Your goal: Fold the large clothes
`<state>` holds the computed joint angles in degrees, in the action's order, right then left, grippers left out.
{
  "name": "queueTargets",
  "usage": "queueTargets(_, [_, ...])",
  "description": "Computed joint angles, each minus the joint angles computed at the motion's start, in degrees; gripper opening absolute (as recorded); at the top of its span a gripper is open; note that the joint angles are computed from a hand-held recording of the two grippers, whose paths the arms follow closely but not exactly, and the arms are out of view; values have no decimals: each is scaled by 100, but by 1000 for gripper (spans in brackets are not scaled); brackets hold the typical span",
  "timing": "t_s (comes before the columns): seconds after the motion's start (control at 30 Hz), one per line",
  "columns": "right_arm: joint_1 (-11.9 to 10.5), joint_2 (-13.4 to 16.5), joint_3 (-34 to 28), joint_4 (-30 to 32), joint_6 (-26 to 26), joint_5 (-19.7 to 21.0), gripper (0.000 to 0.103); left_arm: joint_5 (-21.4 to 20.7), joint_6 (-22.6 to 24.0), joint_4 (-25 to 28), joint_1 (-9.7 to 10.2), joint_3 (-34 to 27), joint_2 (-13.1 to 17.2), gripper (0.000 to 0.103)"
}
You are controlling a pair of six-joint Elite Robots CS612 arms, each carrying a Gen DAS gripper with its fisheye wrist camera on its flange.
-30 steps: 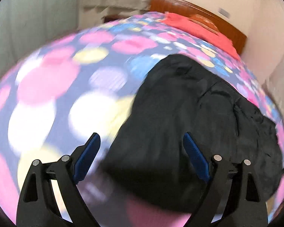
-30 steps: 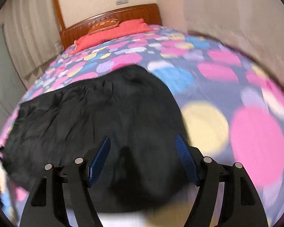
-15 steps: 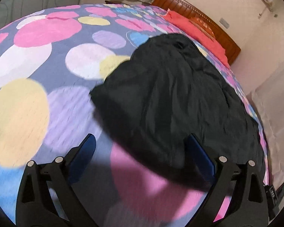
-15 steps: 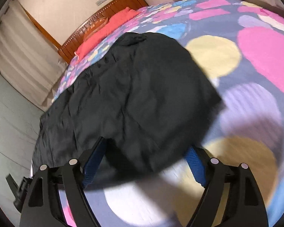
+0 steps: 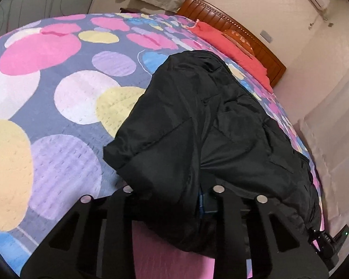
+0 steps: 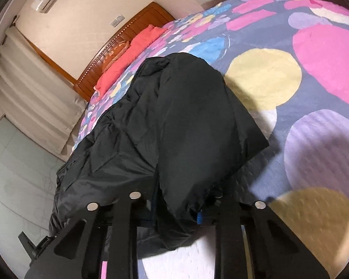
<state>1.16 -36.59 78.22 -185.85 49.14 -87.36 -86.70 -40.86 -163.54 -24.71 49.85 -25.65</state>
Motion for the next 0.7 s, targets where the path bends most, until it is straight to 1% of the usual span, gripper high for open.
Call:
queueTargets(0.13, [30, -145, 254, -89, -71, 5, 22, -59, 1, -183, 8, 405, -219, 25])
queueTargets(0.23, [22, -268, 505, -186, -110, 87, 22, -61, 9, -373, -6, 892, -471, 25])
queueTargets(0.43, [57, -527, 1048, -397, -172, 177, 22, -34, 47, -540, -34, 1656, -898, 25])
queueTargets(0.7, [91, -730, 1472, -573, -147, 256, 22, 73, 38, -746, -91, 2410, -1289, 25])
